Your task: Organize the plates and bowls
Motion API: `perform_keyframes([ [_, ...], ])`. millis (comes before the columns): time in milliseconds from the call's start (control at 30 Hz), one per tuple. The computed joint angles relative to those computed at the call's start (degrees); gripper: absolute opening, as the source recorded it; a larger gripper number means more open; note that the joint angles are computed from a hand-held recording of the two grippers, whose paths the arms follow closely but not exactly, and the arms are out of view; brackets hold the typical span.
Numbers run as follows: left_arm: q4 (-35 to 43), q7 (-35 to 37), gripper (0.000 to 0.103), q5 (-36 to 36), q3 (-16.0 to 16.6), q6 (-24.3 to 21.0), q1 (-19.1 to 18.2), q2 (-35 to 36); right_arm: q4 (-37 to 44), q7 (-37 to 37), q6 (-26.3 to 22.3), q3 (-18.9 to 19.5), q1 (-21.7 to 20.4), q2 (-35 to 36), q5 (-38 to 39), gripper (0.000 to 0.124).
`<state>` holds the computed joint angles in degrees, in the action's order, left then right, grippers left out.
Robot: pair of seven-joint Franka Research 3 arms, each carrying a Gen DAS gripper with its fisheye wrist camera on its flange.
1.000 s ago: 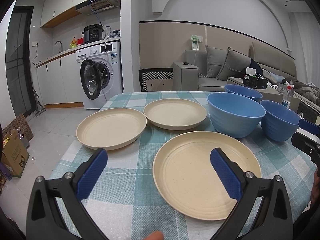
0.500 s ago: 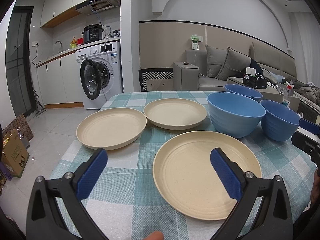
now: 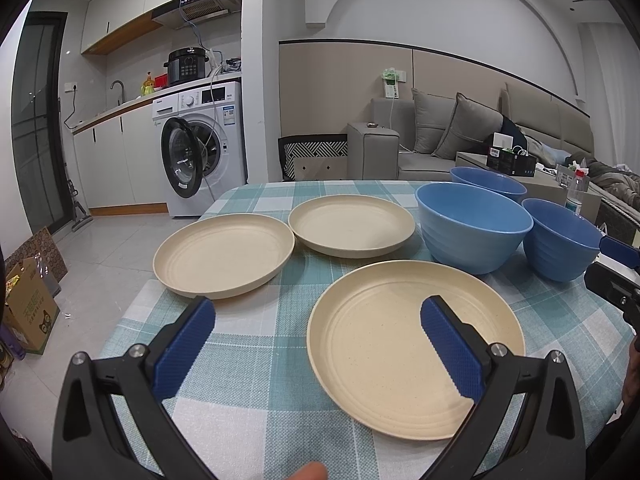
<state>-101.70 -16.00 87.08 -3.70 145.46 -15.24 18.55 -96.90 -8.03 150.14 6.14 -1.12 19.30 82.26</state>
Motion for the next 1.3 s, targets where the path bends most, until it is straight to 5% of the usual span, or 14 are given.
perform_keyframes([
  [567, 0.21, 1.41, 0.103, -0.9, 0.0, -0.68, 0.06, -0.24, 1.25, 2.65, 0.44, 0.0, 0.13, 0.15, -2.58, 0.103],
  [1033, 2.22, 8.14, 0.103, -5.59, 0.71, 4.0, 2.23, -0.55, 7.14, 12.17, -2.34, 0.39, -0.36, 1.33, -10.29, 0.103],
  [1300, 5.43, 15.2, 0.103, -8.59, 1.28, 2.21, 2.34, 0.03, 13.39, 20.8, -5.22, 0.43, -0.23, 3.29, -18.32, 0.103],
])
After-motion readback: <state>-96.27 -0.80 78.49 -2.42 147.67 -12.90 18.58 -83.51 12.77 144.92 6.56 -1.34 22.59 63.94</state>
